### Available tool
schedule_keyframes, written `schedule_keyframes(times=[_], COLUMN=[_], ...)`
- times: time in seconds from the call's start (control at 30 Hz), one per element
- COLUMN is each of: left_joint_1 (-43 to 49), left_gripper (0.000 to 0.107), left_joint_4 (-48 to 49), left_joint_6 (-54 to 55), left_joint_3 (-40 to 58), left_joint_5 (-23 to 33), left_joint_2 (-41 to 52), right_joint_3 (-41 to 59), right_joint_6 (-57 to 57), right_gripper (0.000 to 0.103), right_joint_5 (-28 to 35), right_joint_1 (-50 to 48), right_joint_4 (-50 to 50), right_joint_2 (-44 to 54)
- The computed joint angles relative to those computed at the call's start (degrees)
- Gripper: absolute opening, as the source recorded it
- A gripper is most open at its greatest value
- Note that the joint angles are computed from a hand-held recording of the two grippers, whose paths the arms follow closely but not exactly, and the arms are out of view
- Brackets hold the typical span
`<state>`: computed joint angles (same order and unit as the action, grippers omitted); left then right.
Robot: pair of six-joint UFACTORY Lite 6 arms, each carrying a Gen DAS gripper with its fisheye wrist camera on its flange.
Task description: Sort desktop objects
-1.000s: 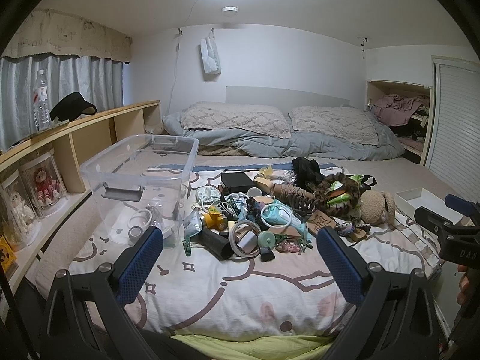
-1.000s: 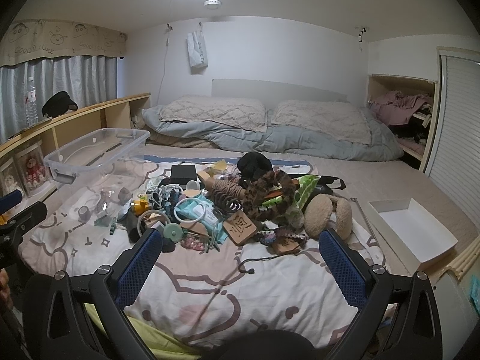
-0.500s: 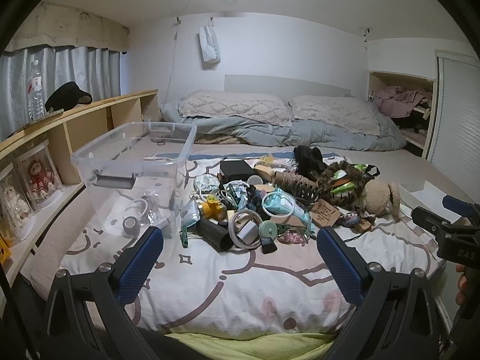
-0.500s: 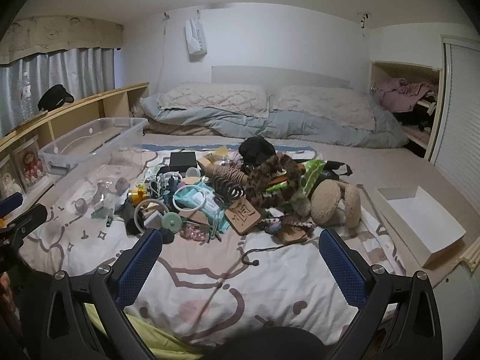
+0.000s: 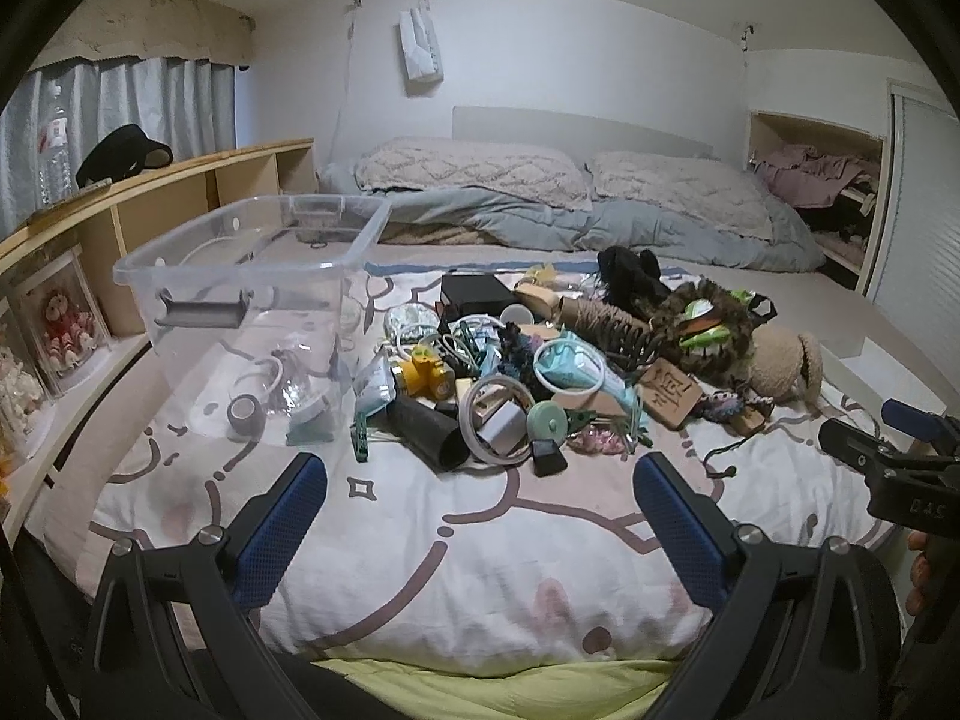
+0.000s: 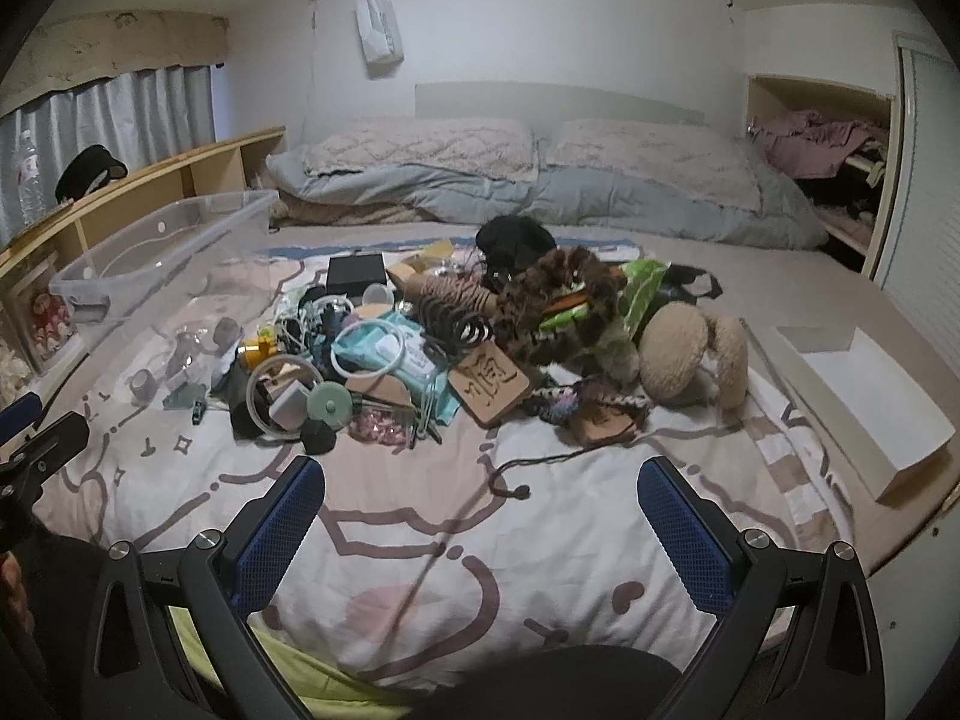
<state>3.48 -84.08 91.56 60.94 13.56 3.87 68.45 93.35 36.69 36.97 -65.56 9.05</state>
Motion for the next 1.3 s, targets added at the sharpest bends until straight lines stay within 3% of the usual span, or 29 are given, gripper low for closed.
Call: schedule_keyframes(times=[0.43, 0.63, 0.97, 1.13, 1.3], left_joint_1=[-1.3, -1.4, -2.6, -3.6, -4.6], left_gripper=[0.103, 0.103, 0.103, 0.103, 0.103], left_joint_4=[-0.1, 5.0, 21.5, 29.4, 36.1], left_joint_6=[0.2, -5.3, -24.5, -33.2, -39.5], left_joint_3=[5.5, 9.9, 21.8, 29.4, 38.5], left_joint_5=[-2.1, -2.2, -1.1, 0.3, 2.0], left_joint_2=[11.1, 17.4, 29.8, 36.0, 42.3], right_joint_3=[4.5, 6.9, 14.3, 21.5, 34.2], right_joint_6=[-2.4, -5.3, -26.6, -36.4, -39.0], right_gripper=[0.103, 0.103, 0.103, 0.103, 0.103], right_joint_5=[-7.7, -11.1, -17.5, -16.9, -11.5], right_joint_1=[-3.9, -6.1, -12.5, -14.8, -14.9], right_joint_4=[4.3, 7.9, 31.0, 41.4, 40.8], right_joint_2=[10.2, 14.9, 23.3, 29.4, 37.9])
